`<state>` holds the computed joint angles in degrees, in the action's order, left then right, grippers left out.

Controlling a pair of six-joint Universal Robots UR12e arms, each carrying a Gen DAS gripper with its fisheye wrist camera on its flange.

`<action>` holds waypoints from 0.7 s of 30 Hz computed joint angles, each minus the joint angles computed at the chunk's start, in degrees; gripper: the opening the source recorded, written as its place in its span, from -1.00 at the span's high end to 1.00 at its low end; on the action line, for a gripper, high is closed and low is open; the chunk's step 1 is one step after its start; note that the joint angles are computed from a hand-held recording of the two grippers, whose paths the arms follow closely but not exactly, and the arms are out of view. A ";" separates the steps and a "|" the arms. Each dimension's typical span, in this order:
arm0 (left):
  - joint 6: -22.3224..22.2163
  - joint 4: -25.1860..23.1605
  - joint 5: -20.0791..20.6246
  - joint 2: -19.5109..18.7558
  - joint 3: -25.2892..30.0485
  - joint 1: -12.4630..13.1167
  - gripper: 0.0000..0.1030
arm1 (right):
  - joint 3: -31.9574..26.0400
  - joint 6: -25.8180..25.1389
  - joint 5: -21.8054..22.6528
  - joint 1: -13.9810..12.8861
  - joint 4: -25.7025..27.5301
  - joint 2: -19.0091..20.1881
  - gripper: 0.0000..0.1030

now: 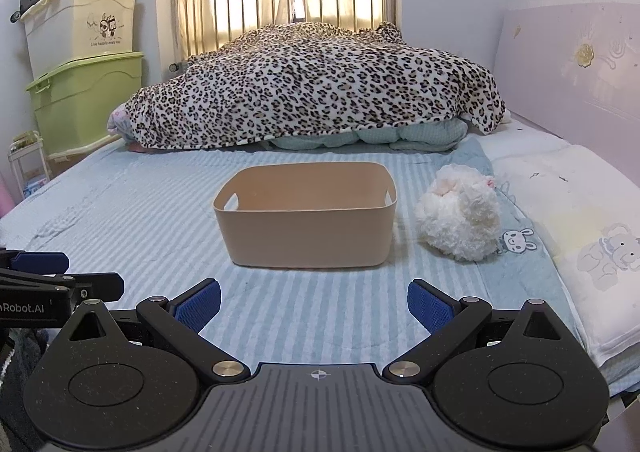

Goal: Organize objects

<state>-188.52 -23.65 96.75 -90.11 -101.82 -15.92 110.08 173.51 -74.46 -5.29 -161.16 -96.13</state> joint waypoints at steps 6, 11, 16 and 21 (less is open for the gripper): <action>0.21 -0.66 0.35 0.07 -0.03 0.01 -0.66 | 0.05 -0.06 0.96 -0.14 1.38 -0.26 -0.96; 0.29 -1.11 -0.17 0.31 -0.29 0.39 -0.66 | -0.03 -0.33 1.98 -0.44 2.33 -0.39 -0.96; 0.52 -0.96 -0.10 0.37 -0.36 0.36 -0.66 | -0.08 -0.41 2.16 -0.50 3.17 -0.55 -0.96; 0.50 -1.04 -0.18 0.44 -0.34 0.48 -0.66 | -0.05 -0.30 2.41 -0.64 3.50 -0.60 -0.96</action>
<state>-188.02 -24.68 96.57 -89.67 -102.16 -15.44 110.03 173.22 -72.06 -5.93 -157.66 -96.73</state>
